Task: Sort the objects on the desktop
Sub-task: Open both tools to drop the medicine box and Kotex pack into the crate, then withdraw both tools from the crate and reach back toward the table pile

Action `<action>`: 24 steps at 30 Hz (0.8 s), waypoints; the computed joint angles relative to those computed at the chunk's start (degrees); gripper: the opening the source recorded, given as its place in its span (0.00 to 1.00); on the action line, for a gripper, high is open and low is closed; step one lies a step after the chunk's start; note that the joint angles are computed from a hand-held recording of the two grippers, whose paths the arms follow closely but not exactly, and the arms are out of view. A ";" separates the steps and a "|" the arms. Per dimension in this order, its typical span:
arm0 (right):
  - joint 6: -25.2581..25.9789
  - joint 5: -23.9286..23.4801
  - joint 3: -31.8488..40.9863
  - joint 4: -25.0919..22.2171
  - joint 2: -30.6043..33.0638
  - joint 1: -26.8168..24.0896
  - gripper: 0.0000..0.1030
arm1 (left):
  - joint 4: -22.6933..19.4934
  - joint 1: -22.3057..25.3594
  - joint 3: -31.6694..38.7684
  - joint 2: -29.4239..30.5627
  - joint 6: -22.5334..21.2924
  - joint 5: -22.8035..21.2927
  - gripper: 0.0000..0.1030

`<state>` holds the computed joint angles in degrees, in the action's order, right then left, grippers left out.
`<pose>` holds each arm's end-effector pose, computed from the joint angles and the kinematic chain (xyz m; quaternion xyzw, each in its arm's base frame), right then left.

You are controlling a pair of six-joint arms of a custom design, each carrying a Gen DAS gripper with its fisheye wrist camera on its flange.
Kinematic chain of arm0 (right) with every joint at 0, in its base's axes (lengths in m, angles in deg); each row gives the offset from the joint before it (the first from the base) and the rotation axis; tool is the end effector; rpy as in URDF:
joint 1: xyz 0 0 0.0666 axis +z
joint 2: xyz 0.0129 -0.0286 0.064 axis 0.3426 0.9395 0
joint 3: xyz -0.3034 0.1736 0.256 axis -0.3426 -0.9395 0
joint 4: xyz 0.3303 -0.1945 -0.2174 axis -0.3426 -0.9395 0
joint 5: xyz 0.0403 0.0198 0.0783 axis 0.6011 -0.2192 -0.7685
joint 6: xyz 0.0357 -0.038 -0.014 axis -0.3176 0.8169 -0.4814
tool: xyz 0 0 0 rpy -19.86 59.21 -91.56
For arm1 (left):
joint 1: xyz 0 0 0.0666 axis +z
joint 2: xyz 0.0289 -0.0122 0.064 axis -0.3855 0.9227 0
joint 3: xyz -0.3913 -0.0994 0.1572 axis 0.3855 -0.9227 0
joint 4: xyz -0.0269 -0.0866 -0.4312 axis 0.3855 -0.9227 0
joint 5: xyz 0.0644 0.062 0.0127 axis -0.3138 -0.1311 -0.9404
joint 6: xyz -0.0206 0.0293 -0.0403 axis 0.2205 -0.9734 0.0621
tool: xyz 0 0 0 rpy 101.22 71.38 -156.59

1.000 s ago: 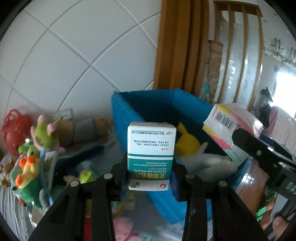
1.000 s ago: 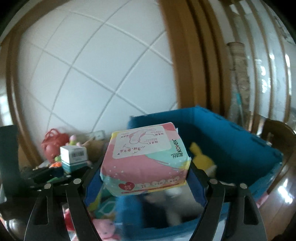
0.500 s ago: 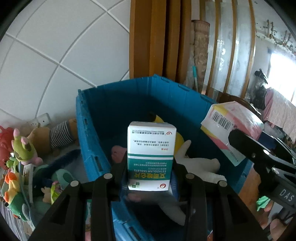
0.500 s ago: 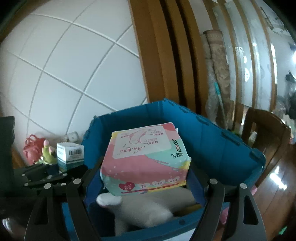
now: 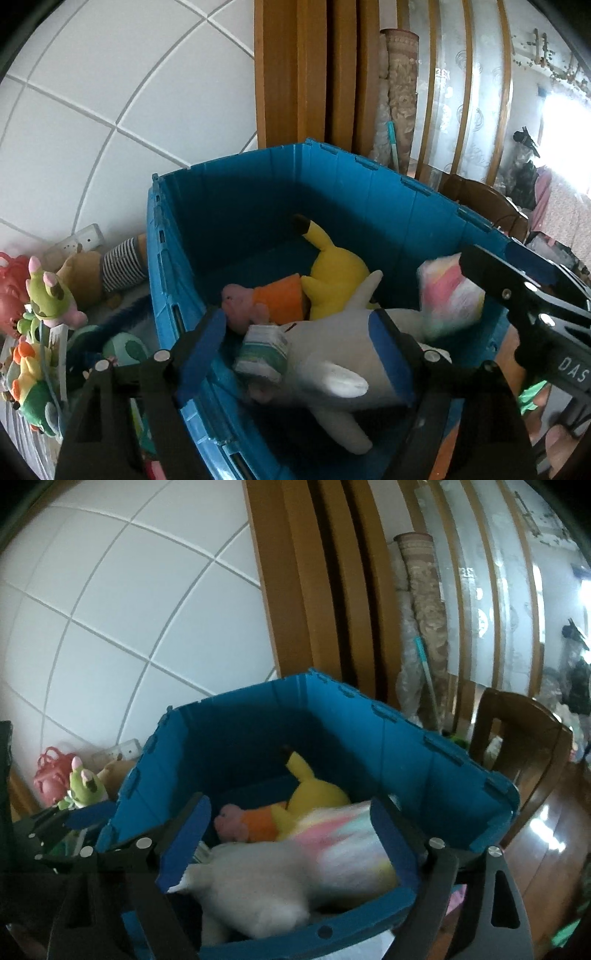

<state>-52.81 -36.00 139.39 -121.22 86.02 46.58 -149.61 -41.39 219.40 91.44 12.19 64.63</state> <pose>0.6719 0.3315 0.6131 -0.0806 0.8531 0.1357 0.4973 0.6146 -0.1990 0.6732 -0.0116 0.9057 0.0003 0.4237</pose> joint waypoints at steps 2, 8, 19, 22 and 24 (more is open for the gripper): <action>-0.01 -0.08 -0.24 0.07 -0.10 -0.11 0.94 | -0.05 -0.05 -0.28 -0.15 0.06 -0.20 0.77; -0.28 0.06 -1.77 0.16 -0.90 0.00 0.94 | 0.21 -0.25 -1.91 -1.13 0.29 -0.38 0.77; -0.69 -0.03 -5.40 1.18 -2.68 2.52 0.99 | 3.30 1.40 -12.20 -7.79 2.36 -1.11 0.77; -0.64 -0.43 -4.74 0.73 -2.11 3.64 0.99 | 4.22 2.35 -15.59 -10.22 2.88 -1.78 0.77; -0.68 -0.42 -4.18 0.26 -1.64 4.39 0.99 | 4.70 3.12 -18.10 -12.06 3.17 -2.44 0.77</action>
